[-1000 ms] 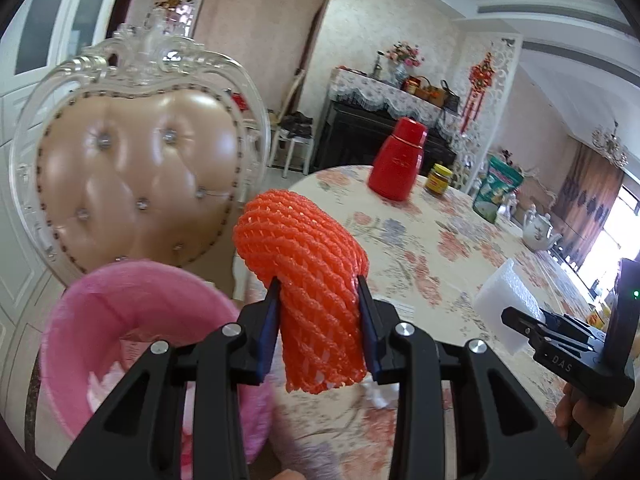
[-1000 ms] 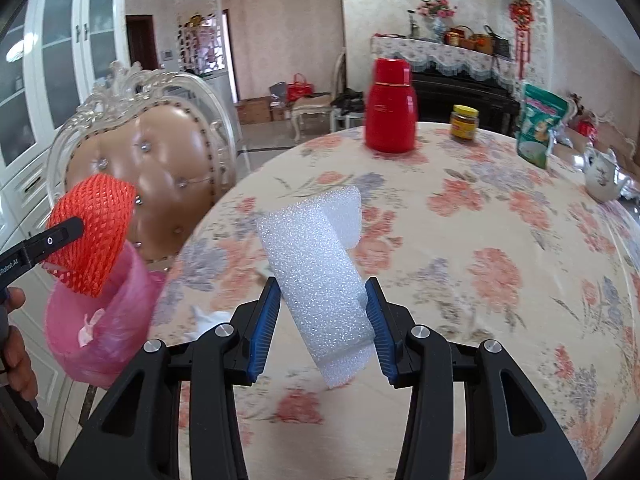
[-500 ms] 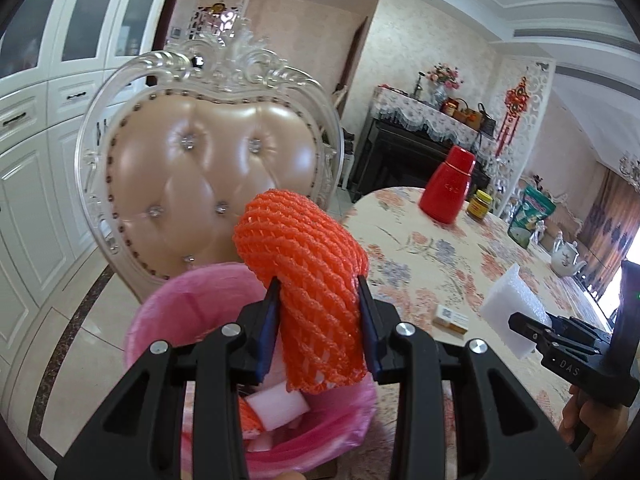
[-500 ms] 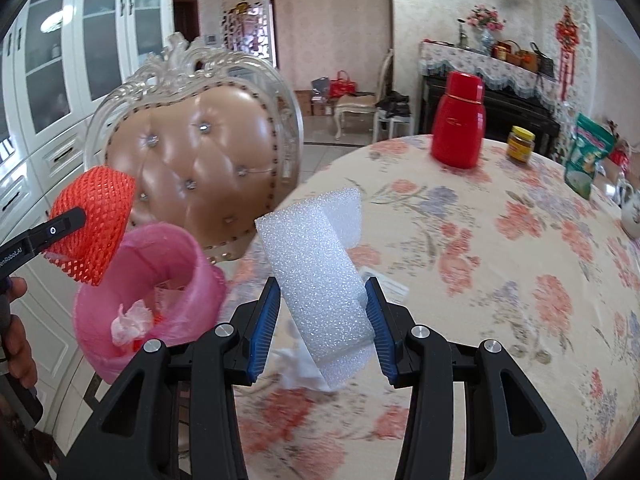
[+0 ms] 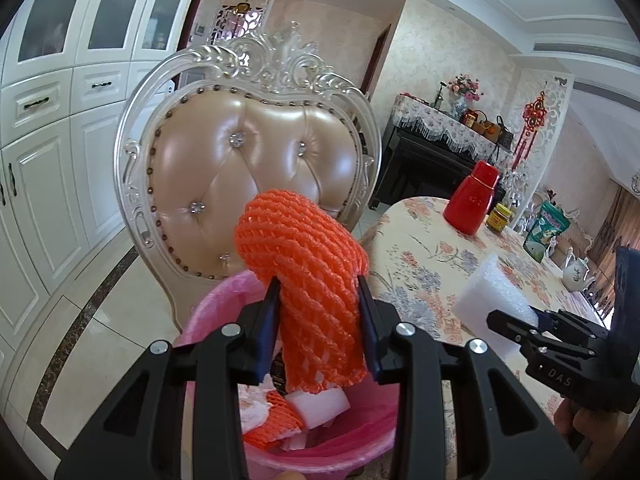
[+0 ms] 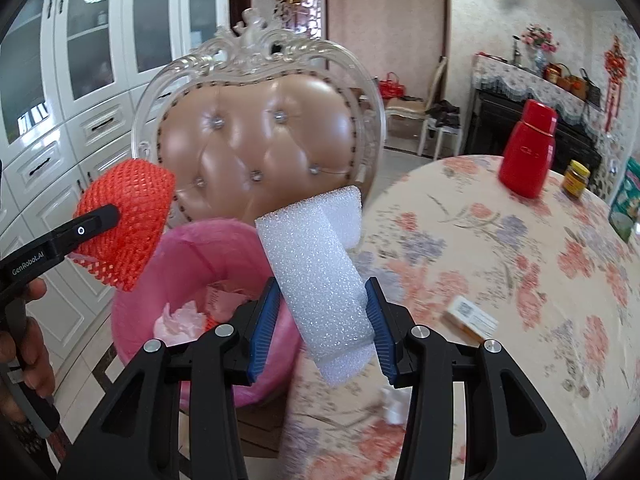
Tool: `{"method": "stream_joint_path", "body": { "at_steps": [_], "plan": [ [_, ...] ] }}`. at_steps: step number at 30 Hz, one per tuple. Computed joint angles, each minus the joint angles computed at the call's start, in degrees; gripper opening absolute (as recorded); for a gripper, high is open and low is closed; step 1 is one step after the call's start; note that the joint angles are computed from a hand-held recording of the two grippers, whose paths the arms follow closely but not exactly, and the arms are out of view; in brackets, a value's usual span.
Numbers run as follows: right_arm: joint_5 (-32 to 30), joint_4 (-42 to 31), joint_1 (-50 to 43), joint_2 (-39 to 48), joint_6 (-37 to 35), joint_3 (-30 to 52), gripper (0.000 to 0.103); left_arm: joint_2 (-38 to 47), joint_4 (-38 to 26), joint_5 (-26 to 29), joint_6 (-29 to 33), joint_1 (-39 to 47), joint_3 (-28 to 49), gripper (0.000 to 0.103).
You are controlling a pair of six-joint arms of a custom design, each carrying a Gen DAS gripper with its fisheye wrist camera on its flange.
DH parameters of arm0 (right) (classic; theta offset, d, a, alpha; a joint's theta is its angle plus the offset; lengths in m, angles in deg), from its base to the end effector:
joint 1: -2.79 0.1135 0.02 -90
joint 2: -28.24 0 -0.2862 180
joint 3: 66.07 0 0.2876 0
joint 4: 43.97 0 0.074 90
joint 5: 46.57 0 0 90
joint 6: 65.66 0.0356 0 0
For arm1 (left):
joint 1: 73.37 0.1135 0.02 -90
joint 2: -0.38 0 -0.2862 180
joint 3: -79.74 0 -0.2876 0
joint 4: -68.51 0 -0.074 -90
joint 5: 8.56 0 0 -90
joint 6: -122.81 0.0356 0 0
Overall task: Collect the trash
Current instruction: 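Carry the orange net and foam tube over the pink wastebasket with both tools, then open both tools to drop the net and foam tube into the wastebasket, then move both tools back over the crumpled tissue and white box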
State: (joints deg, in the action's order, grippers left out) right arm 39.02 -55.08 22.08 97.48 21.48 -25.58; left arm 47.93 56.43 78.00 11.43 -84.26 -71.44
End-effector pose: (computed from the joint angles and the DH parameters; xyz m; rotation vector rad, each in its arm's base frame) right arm 0.2395 0.0867 0.1726 -0.4772 2.2246 0.2387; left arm 0.1902 -0.0344 0.1762 -0.2297 2.1069 -0.2733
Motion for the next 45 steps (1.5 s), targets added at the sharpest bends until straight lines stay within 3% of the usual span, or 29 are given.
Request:
{"method": "stream_joint_path", "body": {
  "at_steps": [16,22,23,26,34,45],
  "plan": [
    [4.04,2.53,10.59,10.72,2.18,6.21,0.043,-0.63,0.28,6.56,2.82,9.01,-1.07,0.037],
    [4.25,2.61,11.76,13.14,2.05,7.72,0.044,-0.57,0.51,6.41,2.57,8.79,-1.16,0.040],
    [4.33,2.63,11.88,13.44,2.03,7.90,0.045,-0.50,0.59,6.52,2.58,8.86,-1.15,0.041],
    [4.71,3.02,12.06,13.88,1.90,7.99,0.059,-0.27,0.86,7.29,2.31,9.19,-1.12,0.048],
    [4.09,3.02,9.87,13.60,1.74,7.60,0.061,2.66,2.15,8.28,2.30,9.75,-0.30,0.055],
    [0.90,2.21,0.94,7.82,-0.61,3.72,0.067,3.98,3.02,5.08,0.73,4.60,-0.18,0.055]
  ]
}}
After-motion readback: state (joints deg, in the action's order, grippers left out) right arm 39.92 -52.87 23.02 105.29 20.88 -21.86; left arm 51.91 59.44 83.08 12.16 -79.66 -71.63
